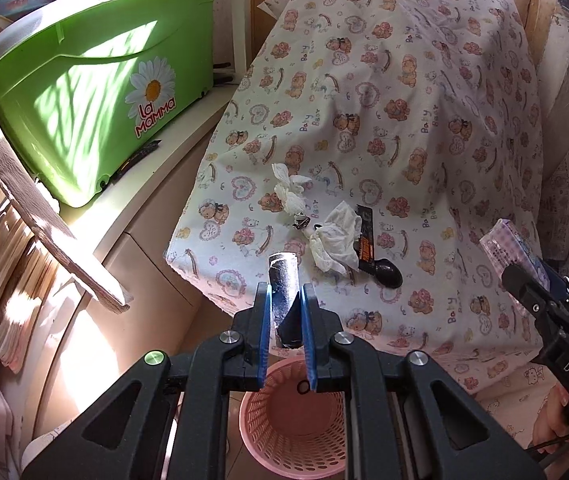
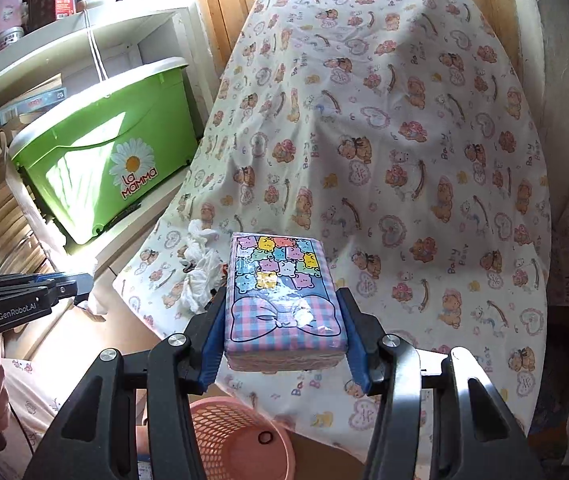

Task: Collect trash
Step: 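Lift and carry the cylinder and pink box over the pink basket with both tools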

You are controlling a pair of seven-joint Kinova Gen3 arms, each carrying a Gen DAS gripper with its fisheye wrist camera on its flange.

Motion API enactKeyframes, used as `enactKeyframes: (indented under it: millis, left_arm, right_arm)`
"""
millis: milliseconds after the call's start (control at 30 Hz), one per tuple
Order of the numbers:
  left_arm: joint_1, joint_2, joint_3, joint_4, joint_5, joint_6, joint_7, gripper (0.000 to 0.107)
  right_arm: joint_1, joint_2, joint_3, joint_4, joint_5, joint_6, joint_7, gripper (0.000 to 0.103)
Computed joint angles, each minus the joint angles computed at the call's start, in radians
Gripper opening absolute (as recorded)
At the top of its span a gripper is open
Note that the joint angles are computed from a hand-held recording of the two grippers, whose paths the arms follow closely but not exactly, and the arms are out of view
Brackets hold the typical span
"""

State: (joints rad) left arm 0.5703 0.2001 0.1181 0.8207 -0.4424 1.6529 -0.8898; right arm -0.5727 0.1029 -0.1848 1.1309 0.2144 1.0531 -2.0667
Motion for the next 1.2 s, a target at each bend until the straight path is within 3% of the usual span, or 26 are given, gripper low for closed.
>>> enactKeyframes:
  millis: [367,667,1100,1200]
  left_arm:
    - [-0.091,-0.101,0.048,0.280,0.143,-0.103,0.091,0.013]
    - [-0.153,-0.068,0.046,0.339,0.265,-0.106,0.044,0.014]
    - [-0.189,0.023,0.017,0.447,0.351,-0.116,0.040,0.015]
    - [-0.217,0.043,0.011,0.485,0.415,-0.136,0.021,0.015]
  right_arm:
    - [-0.045,-0.062,-0.073,0.123,-0.074,0.012,0.007,0.054]
    - [-0.070,0.008,-0.068,0.143,-0.165,0.078,0.034,0.055]
    - [-0.160,0.158,-0.042,0.185,-0.119,0.148,0.004,0.055]
    - [-0.162,0.193,-0.035,0.197,-0.133,0.145,0.014,0.055]
